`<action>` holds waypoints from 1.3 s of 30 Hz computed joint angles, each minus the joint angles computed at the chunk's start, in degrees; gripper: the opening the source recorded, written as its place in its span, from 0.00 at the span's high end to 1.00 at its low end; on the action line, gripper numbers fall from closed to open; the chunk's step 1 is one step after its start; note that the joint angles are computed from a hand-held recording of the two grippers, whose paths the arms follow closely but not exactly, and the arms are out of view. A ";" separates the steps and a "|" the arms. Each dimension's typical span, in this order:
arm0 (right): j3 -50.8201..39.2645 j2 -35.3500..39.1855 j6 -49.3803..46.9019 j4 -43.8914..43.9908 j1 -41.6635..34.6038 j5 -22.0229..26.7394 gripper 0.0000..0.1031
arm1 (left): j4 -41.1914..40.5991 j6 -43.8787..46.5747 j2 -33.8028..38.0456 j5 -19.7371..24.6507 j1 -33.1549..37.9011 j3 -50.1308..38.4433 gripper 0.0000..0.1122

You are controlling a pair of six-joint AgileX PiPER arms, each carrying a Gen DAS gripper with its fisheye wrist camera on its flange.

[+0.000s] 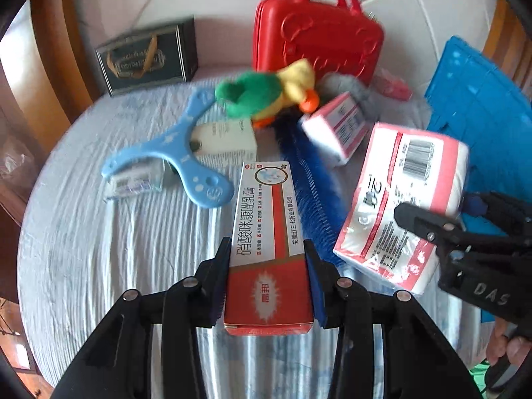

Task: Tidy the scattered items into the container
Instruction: 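Carry the ointment box and tissue pack over the blue crate with both tools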

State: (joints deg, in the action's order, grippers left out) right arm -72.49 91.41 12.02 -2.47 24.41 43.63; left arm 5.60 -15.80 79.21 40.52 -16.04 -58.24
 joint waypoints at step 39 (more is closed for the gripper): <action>-2.82 -37.92 -17.27 4.33 -23.70 17.16 0.54 | 43.32 -46.25 -3.99 28.38 -58.14 -23.48 0.64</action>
State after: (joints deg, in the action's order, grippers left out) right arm -75.31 53.49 -5.25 1.86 0.71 60.79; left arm 48.92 -62.04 75.22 68.89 -74.18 -81.72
